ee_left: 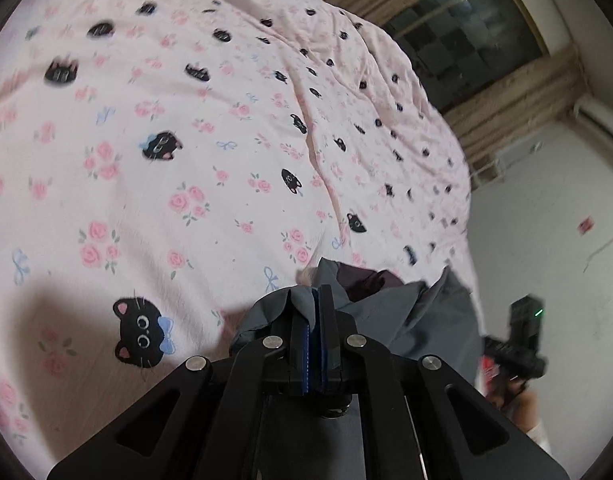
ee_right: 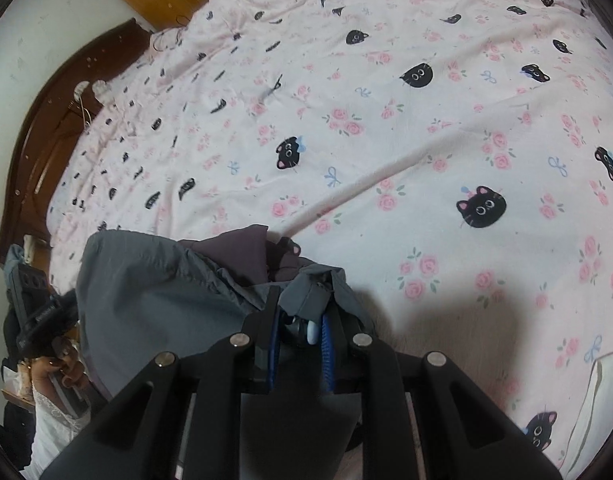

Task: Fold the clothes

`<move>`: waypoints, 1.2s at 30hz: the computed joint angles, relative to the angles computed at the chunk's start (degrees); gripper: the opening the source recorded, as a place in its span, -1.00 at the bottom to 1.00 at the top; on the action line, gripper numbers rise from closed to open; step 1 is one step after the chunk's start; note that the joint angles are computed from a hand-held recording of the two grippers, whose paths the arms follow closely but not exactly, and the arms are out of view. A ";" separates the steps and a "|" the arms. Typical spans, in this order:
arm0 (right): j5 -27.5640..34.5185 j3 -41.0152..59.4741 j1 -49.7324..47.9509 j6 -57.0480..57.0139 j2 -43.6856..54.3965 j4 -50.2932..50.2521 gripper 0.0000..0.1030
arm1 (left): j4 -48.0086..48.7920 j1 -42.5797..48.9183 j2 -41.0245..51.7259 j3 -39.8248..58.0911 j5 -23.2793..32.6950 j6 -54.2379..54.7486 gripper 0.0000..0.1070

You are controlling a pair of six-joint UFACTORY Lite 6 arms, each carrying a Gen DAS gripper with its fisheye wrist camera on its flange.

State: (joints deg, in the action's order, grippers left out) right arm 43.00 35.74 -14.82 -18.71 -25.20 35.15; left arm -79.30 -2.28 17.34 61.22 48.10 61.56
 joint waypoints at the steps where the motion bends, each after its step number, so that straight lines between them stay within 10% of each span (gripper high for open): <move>1: -0.29 0.21 0.53 0.71 0.30 -0.78 -0.65 | -1.69 1.39 0.60 -0.24 2.38 0.09 -0.92; 16: -1.84 2.26 5.23 10.27 0.49 -10.14 -0.65 | -11.71 9.68 -0.77 1.54 18.27 -10.69 -0.43; 22: -0.81 1.54 4.07 11.39 -1.11 -11.74 -0.65 | -8.61 9.66 -10.55 -1.04 7.56 -7.45 -0.42; 28: -0.25 2.73 3.80 11.99 -1.03 -11.68 -0.65 | 4.98 -11.76 -17.59 1.24 -1.00 -7.68 -0.42; 36: 4.52 6.40 -2.96 6.01 0.15 -6.07 -0.60 | 14.28 -28.69 -9.31 0.62 -17.67 -16.34 -0.43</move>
